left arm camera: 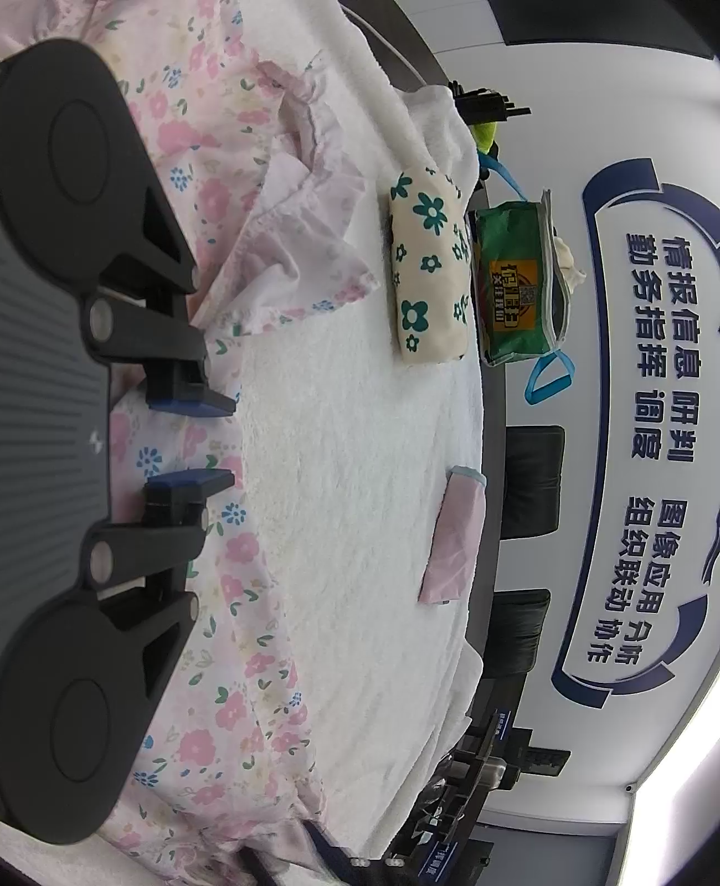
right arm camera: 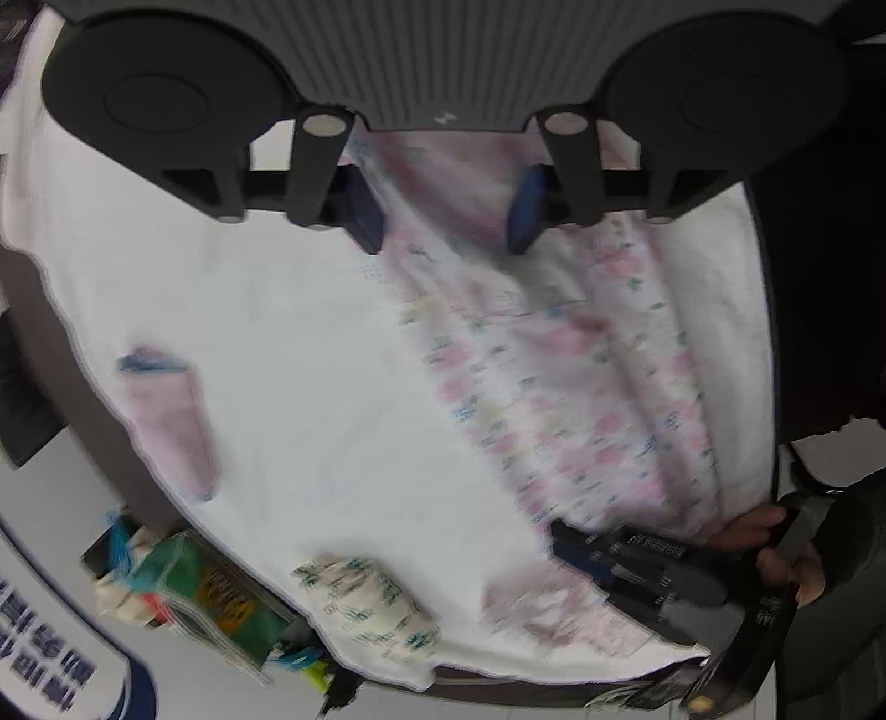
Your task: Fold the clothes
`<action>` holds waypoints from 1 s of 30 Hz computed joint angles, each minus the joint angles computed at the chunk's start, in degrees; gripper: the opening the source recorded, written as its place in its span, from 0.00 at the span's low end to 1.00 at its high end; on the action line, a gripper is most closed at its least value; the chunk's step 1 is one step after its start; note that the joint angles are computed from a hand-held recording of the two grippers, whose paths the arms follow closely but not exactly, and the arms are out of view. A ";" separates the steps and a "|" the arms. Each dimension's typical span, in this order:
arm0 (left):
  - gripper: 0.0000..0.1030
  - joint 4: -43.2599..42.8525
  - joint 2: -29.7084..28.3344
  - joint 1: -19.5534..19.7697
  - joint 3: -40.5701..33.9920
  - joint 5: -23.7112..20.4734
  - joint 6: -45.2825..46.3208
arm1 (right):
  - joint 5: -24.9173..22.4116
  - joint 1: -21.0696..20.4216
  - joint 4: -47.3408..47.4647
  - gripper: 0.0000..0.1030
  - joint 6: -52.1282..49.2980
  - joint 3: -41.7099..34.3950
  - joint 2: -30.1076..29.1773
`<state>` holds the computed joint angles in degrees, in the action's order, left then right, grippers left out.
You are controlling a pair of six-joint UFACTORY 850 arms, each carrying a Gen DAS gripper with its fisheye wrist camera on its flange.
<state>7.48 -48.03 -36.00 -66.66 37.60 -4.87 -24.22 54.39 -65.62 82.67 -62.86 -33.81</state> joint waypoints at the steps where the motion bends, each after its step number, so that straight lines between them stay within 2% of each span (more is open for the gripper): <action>1: 0.18 0.06 -0.01 0.02 0.00 0.02 -0.04 | 0.01 -0.15 4.53 0.43 -4.11 -0.32 -0.66; 4: 0.18 0.29 -0.01 0.07 0.02 0.09 -0.32 | -1.64 -0.22 10.55 0.45 -5.99 1.85 0.94; 6: 0.18 0.30 -0.01 0.04 0.04 0.14 -0.46 | -8.46 1.20 14.75 0.45 -6.76 2.31 2.23; 10: 0.20 0.65 0.09 0.18 0.24 0.55 -1.67 | -19.13 5.52 15.11 0.45 -1.68 4.22 6.22; 12: 0.27 -1.07 1.08 0.30 2.23 3.76 -1.07 | -23.47 8.13 12.27 0.45 2.86 4.53 7.74; 13: 0.27 -0.72 2.32 0.63 4.12 5.89 -2.22 | -25.89 9.32 10.22 0.45 5.00 4.08 7.88; 15: 0.29 6.22 5.96 2.88 9.39 12.10 -7.94 | -33.33 11.63 3.86 0.46 9.39 1.56 5.95; 17: 0.42 11.47 9.39 5.82 14.40 18.37 -10.60 | -44.77 12.95 -5.18 0.58 16.41 -3.10 0.62; 18: 0.50 12.05 10.87 7.18 16.47 20.51 -10.15 | -47.82 12.80 -8.61 0.67 20.33 -5.46 -1.75; 19: 0.51 10.63 11.90 8.37 17.49 20.63 -8.86 | -49.57 12.36 -11.94 0.70 24.17 -7.60 -3.71; 21: 0.49 6.88 12.56 10.92 16.13 15.40 -7.95 | -47.33 10.29 -15.71 0.70 32.52 -13.81 -8.11; 23: 0.48 7.33 11.55 13.89 11.30 6.36 -10.29 | -44.14 8.19 -19.14 0.70 40.84 -20.73 -12.68; 24: 0.47 8.17 10.46 15.16 8.17 1.66 -11.29 | -40.04 7.11 -23.28 0.70 44.75 -22.69 -14.18; 26: 0.46 9.11 8.41 16.33 4.28 -2.89 -10.59 | -29.26 4.22 -31.06 0.70 50.73 -27.43 -17.43; 27: 0.42 8.28 7.47 16.40 2.97 -4.67 -9.20 | -25.23 2.80 -32.83 0.70 52.65 -30.99 -19.75; 28: 0.27 8.21 6.85 16.41 2.58 -5.58 -9.15 | -19.69 0.94 -33.25 0.70 52.84 -35.74 -22.63; 30: 0.20 8.60 5.74 16.46 2.12 -7.08 -9.79 | -11.29 -2.27 -28.49 0.70 48.62 -44.95 -28.02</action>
